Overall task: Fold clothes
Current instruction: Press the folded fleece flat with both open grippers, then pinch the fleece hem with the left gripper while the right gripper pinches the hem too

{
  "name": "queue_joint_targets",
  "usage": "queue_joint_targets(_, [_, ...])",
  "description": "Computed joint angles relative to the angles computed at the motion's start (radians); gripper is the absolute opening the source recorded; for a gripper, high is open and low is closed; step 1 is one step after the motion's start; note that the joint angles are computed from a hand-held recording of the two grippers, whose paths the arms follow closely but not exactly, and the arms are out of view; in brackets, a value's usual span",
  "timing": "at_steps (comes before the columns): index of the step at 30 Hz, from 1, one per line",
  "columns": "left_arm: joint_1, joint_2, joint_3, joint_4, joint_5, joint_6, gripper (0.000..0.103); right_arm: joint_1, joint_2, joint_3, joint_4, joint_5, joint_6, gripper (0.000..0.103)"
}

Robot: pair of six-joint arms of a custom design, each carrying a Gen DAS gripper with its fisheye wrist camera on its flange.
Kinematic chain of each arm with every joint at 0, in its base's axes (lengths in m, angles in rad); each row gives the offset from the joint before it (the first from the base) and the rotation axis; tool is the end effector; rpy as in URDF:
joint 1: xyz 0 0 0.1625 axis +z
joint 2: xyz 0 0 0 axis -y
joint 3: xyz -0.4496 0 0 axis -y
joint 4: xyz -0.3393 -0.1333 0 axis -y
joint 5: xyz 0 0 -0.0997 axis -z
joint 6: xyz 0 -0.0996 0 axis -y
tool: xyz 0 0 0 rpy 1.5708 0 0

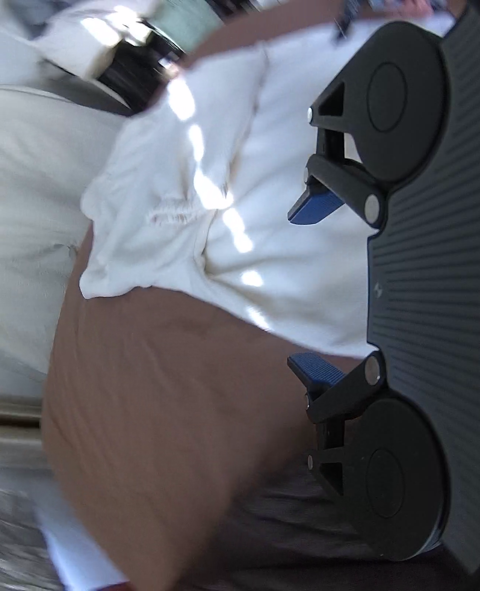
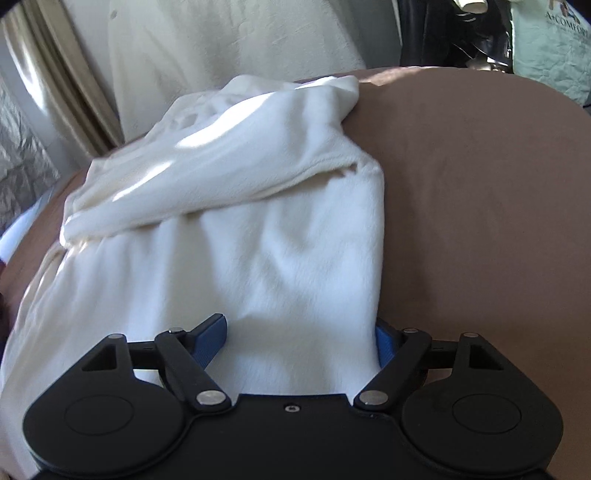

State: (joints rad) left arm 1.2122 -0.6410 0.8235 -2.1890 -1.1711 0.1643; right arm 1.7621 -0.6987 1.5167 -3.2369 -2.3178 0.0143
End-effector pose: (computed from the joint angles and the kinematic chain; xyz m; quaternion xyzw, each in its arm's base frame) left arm -0.1278 -0.8312 0.3287 0.2059 0.9355 -0.2296 0.1724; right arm 0.1970 -0.6718 0.2305 -0.0745 -0.8585 0.4152 0.2915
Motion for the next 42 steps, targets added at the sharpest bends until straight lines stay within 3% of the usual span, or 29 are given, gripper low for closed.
queue_joint_targets(4, [0.003, -0.062, 0.120, -0.042, 0.084, 0.004, 0.076, 0.016, -0.048, 0.110, -0.042, 0.000, 0.063, 0.083])
queue_joint_targets(7, [0.018, -0.059, 0.095, 0.119, 0.127, -0.048, 0.076, 0.023, -0.104, 0.245, -0.116, 0.034, 0.126, 0.083])
queue_joint_targets(10, [0.045, -0.046, 0.007, 0.339, 0.007, -0.141, 0.078, 0.035, -0.153, 0.366, -0.161, 0.060, 0.150, 0.083])
queue_joint_targets(12, [0.055, -0.049, -0.016, 0.423, -0.076, -0.152, 0.088, 0.036, -0.189, 0.441, -0.189, 0.101, 0.169, 0.083])
queue_joint_targets(13, [0.049, -0.060, 0.004, 0.432, -0.073, -0.137, 0.093, 0.034, -0.203, 0.473, -0.206, 0.127, 0.189, 0.083])
queue_joint_targets(17, [0.011, -0.101, 0.121, 0.376, 0.047, -0.081, 0.094, 0.024, -0.252, 0.601, -0.292, 0.232, 0.259, 0.083])
queue_joint_targets(19, [-0.002, -0.113, 0.170, 0.322, 0.104, -0.063, 0.094, 0.003, -0.245, 0.656, -0.392, 0.308, 0.268, 0.083])
queue_joint_targets(20, [-0.001, -0.116, 0.183, 0.299, 0.100, -0.052, 0.090, -0.013, -0.240, 0.678, -0.429, 0.356, 0.275, 0.082])
queue_joint_targets(21, [0.008, -0.119, 0.186, 0.278, 0.057, -0.034, 0.079, -0.027, -0.232, 0.696, -0.467, 0.398, 0.279, 0.069])
queue_joint_targets(22, [0.022, -0.124, 0.180, 0.262, -0.029, -0.018, 0.016, -0.030, -0.214, 0.698, -0.505, 0.412, 0.271, 0.051])
queue_joint_targets(23, [0.036, -0.131, 0.179, 0.237, -0.114, 0.000, 0.008, -0.021, -0.195, 0.685, -0.540, 0.401, 0.253, 0.042])
queue_joint_targets(24, [0.042, -0.145, 0.193, 0.189, -0.179, 0.020, 0.008, -0.013, -0.176, 0.671, -0.574, 0.390, 0.234, 0.021])
queue_joint_targets(28, [0.072, -0.172, 0.215, 0.043, -0.429, 0.045, 0.008, 0.043, -0.134, 0.551, -0.649, 0.363, 0.131, 0.020])
queue_joint_targets(31, [0.090, -0.154, 0.207, -0.025, -0.527, 0.002, 0.008, 0.094, -0.114, 0.409, -0.622, 0.298, 0.046, 0.020])
queue_joint_targets(34, [0.080, -0.132, 0.192, 0.004, -0.464, -0.032, 0.009, 0.114, -0.088, 0.306, -0.621, 0.270, 0.014, 0.020])
queue_joint_targets(36, [0.077, -0.106, 0.147, 0.108, -0.412, -0.063, 0.009, 0.130, -0.070, 0.266, -0.605, 0.214, 0.001, 0.020])
queue_joint_targets(38, [0.092, -0.087, 0.099, 0.225, -0.436, -0.119, 0.014, 0.146, -0.055, 0.245, -0.585, 0.149, 0.004, 0.020])
queue_joint_targets(40, [0.109, -0.080, 0.071, 0.321, -0.454, -0.187, 0.021, 0.155, -0.044, 0.279, -0.609, 0.116, 0.024, 0.020])
queue_joint_targets(42, [0.104, -0.099, 0.104, 0.331, -0.368, -0.180, 0.027, 0.163, -0.038, 0.322, -0.638, 0.093, 0.031, 0.020])
